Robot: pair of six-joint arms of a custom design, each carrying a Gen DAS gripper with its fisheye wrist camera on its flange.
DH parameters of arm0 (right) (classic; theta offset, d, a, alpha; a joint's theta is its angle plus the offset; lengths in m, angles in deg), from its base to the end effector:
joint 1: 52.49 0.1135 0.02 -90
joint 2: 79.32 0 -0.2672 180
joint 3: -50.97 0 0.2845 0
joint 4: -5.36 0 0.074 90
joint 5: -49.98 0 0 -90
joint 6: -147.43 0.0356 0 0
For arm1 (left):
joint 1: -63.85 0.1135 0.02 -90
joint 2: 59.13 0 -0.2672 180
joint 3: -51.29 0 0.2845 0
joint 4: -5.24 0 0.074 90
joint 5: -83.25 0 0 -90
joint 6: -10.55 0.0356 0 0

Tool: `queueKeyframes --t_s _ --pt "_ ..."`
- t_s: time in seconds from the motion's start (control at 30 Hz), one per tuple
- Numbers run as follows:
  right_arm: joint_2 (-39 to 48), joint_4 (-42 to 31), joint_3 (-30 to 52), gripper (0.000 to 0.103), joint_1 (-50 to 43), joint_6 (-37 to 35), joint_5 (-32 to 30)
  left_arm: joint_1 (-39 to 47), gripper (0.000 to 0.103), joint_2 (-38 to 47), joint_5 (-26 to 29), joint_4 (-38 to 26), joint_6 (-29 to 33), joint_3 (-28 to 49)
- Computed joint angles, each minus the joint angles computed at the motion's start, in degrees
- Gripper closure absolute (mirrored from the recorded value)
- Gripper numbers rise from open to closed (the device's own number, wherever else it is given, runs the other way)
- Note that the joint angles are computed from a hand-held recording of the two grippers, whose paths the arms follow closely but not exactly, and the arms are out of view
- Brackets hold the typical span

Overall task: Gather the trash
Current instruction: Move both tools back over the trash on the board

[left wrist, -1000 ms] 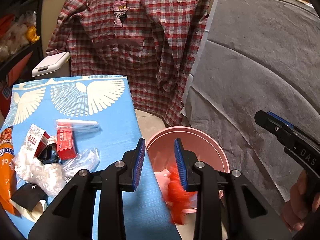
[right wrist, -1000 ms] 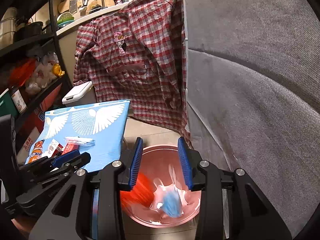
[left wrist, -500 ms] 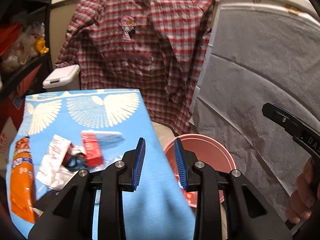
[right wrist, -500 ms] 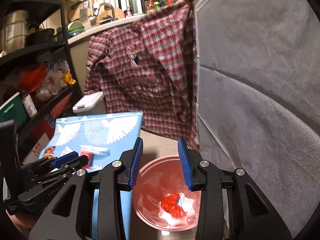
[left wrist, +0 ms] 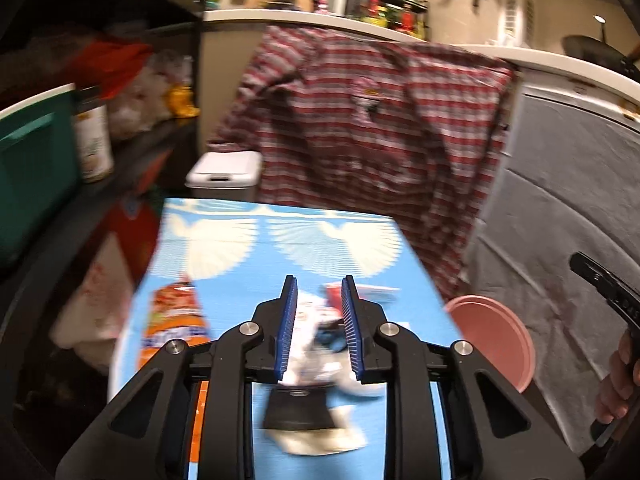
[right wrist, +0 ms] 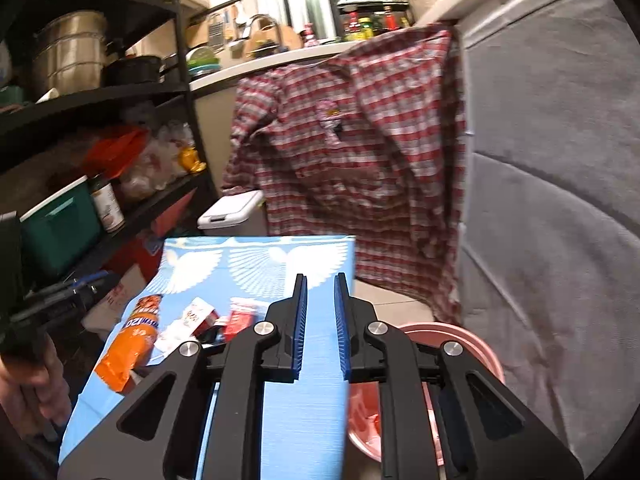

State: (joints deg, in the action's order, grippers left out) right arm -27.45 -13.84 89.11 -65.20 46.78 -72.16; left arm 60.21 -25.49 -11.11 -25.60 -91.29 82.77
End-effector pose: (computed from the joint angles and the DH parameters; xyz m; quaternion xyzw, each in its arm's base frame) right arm 0.2176 -0.0297 0.1995 -0.1170 0.8464 0.1452 0.4988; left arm 0.1735 -0.0083 0.1912 -0.0809 0.8746 -0.0311 0.4770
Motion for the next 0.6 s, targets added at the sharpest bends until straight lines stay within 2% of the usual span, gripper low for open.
queueKeyframes --t_s 0.13,0.23,0.4,0.6 --pt "1.0 1.7 -0.7 0.089 6.1 2.2 2.9 15.8 0.083 -0.4 10.4 -0.9 6.5 -1.3" --pt "4.2 4.5 -0.5 0.089 11.1 4.5 5.6 22.3 0.083 2.0 14.7 0.2 9.7 -1.8" --pt "11.6 9.4 0.6 0.088 16.9 6.2 8.9 25.3 0.083 7.7 17.6 4.3 12.6 -3.2" --pt "22.1 14.5 3.0 0.087 21.7 7.0 10.9 24.5 0.083 23.1 21.5 12.5 14.0 -2.7"
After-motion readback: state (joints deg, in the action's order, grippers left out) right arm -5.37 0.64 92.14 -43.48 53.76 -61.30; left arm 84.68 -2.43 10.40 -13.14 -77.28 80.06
